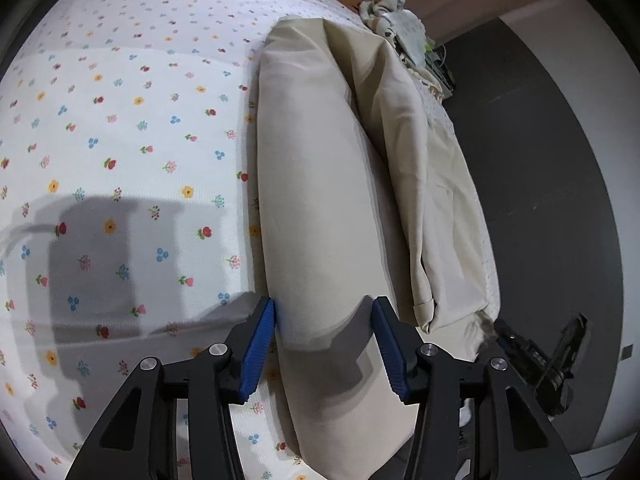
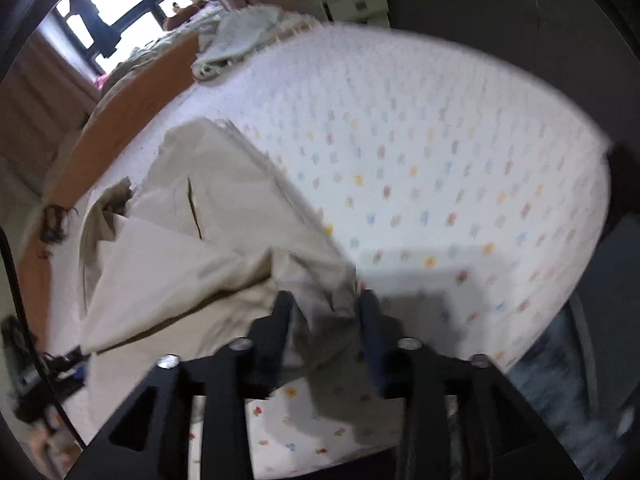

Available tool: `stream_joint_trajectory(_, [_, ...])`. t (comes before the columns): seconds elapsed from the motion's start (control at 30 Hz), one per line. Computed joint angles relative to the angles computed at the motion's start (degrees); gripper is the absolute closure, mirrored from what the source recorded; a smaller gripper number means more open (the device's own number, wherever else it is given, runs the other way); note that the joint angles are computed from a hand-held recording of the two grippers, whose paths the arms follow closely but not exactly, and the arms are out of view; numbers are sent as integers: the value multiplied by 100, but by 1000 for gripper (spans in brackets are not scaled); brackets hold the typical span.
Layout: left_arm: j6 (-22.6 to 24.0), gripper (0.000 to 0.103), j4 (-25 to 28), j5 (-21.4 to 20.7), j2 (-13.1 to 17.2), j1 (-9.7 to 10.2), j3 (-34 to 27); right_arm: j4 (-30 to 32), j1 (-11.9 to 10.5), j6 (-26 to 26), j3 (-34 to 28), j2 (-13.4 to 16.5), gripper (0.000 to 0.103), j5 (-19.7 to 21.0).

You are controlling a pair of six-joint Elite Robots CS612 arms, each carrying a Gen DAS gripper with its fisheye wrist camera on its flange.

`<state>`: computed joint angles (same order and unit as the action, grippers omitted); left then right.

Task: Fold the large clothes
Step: 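Lower the folded coat onto the bed and open the left tool, then grasp the folded coat's end with the left tool while the right tool grasps the drawstring end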

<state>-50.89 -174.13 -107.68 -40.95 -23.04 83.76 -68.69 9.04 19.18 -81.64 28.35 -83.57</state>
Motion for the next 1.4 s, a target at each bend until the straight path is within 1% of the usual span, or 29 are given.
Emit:
stream_joint_trajectory(0.07, [-43, 53, -62, -18, -3, 19, 23, -101, 37, -248, 30, -72, 45, -81])
stream_joint_trajectory(0.13, [-125, 53, -154, -28, -24, 29, 65, -252, 78, -515, 89, -148, 39, 16])
stream_joint_trajectory(0.17, [-166, 53, -207, -35, -39, 36, 96, -318, 106, -673, 141, -191, 38, 114])
stream_joint_trajectory(0.23, [-229, 53, -335, -22, -68, 45, 151, -362, 175, -1024, 274, -279, 38, 280])
stream_joint_trajectory(0.3, [-349, 53, -609, -78, -105, 77, 238, -385, 284, -1414, 427, -362, 38, 380])
stream_joint_trajectory(0.33, [-406, 53, -732, -75, -129, 88, 285, -412, 324, -1503, 503, -394, 38, 409])
stream_joint_trajectory(0.4, [-454, 53, -945, 47, -213, 104, 403, -436, 416, -1781, 640, -453, 38, 478])
stream_joint_trajectory(0.47, [-479, 53, -1040, 182, -285, 126, 488, -420, 542, -2130, 796, -522, 38, 484])
stream_joint_trajectory(0.57, [-624, 53, -1273, 266, -351, 188, 629, -343, 669, -2562, 927, -568, 38, 557])
stream_joint_trajectory(0.63, [-710, 53, -1350, 393, -396, 229, 721, -254, 765, -2865, 1036, -601, 38, 556])
stream_joint_trajectory(0.7, [-814, 53, -1409, 482, -424, 243, 779, -206, 859, -3125, 1152, -632, 38, 473])
stream_joint_trajectory(0.8, [-1009, 53, -1594, 407, -409, 302, 800, -189, 947, -3363, 1243, -645, 38, 443])
stream_joint_trajectory(0.87, [-988, 53, -1610, 442, -413, 307, 802, -176, 995, -3496, 1269, -650, 38, 402])
stream_joint_trajectory(0.9, [-947, 53, -1568, 480, -431, 304, 809, -199, 1039, -3598, 1295, -646, 37, 289])
stream_joint_trajectory(0.97, [-938, 53, -1549, 451, -434, 314, 809, -266, 1084, -3709, 1355, -646, 31, 155])
stream_joint_trajectory(1.03, [-988, 53, -1565, 362, -403, 338, 790, -381, 1120, -3770, 1432, -647, 31, -54])
stream_joint_trajectory(1.1, [-985, 53, -1482, 392, -381, 340, 745, -535, 1126, -3781, 1513, -663, 31, -211])
stream_joint_trajectory(1.13, [-968, 53, -1450, 419, -384, 337, 744, -649, 1120, -3771, 1542, -673, 42, -271])
stream_joint_trajectory(1.17, [-946, 53, -1430, 440, -384, 333, 737, -756, 1109, -3739, 1560, -688, 72, -347])
stream_joint_trajectory(1.23, [-883, 53, -1411, 461, -383, 323, 729, -781, 1029, -3573, 1722, -826, 97, -300])
stream_joint_trajectory(1.3, [-813, 53, -1364, 503, -396, 300, 725, -932, 948, -3448, 1770, -893, 97, -163])
stream_joint_trajectory(1.4, [-727, 53, -1278, 534, -403, 276, 714, -1265, 859, -3469, 1827, -1005, 98, -206])
